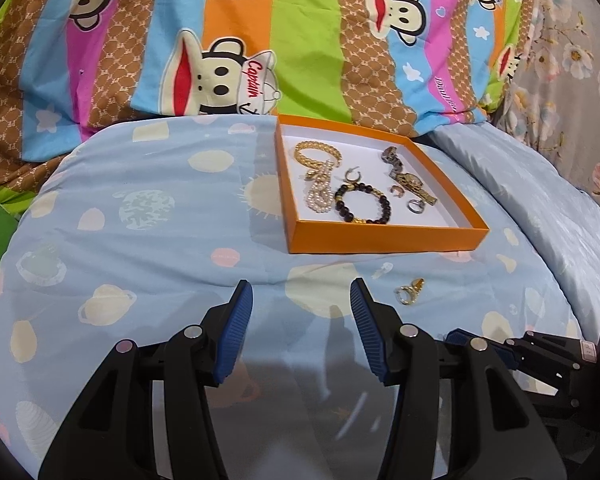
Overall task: Organize jewelry
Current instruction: 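Grasp the gold earring with the right tool while the left tool grasps the gold ring pendant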
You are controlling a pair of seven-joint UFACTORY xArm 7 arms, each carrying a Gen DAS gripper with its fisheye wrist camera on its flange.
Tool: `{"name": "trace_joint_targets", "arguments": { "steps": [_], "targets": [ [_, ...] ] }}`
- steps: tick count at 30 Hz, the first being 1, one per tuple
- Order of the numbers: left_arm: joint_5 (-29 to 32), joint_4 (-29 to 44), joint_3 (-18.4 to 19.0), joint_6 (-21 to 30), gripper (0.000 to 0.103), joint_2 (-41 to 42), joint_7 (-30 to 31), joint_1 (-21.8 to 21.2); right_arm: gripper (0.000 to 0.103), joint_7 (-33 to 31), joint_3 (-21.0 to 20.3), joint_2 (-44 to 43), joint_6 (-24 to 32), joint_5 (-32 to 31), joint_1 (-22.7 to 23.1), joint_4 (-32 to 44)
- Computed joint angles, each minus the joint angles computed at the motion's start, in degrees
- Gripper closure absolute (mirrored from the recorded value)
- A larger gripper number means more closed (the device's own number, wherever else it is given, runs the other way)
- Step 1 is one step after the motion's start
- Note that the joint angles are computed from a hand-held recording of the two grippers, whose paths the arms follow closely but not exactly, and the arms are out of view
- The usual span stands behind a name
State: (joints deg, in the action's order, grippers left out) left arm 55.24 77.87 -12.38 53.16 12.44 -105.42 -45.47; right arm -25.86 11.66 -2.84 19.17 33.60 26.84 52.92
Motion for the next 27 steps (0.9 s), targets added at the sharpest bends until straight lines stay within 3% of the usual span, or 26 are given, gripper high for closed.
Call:
{"name": "trace_joint_targets", "arguments": {
  "steps": [2, 8, 15, 24, 27],
  "targets": [
    [-0.49, 0.36, -0.13, -2.48, 0.054, 0.56, 1.71, 0.44, 0.084, -0.07, -0.22, -0.32, -0.26, 0.08, -0.16, -0.33],
    [-3.43, 8.31, 1.07, -3.32, 0.054, 6.76, 8.83, -0.82, 0.084, 3.7, -1.01, -0.74, -1.8, -3.09, -1.4, -0.98],
    [-10.1, 19.35, 4.36, -1.54, 0.056, 14.86, 19.69, -3.51, 0.084, 10.01, -1.88, -0.31, -3.24, -7.71, -3.38, -0.91],
    [-12.33, 18.8, 7.39, -3.13, 0.088, 14.71, 20.69, -5.56, 0.084, 10.11, -1.83, -0.24, -3.18, -8.05, -3.67, -0.87],
    [-12.04, 18.2, 7.62, -3.84, 0.088, 14.32, 20.25, -5.66, 0.084, 10.3, -1.83, -0.34, -3.2, -8.13, -3.68, -1.0]
  ]
}}
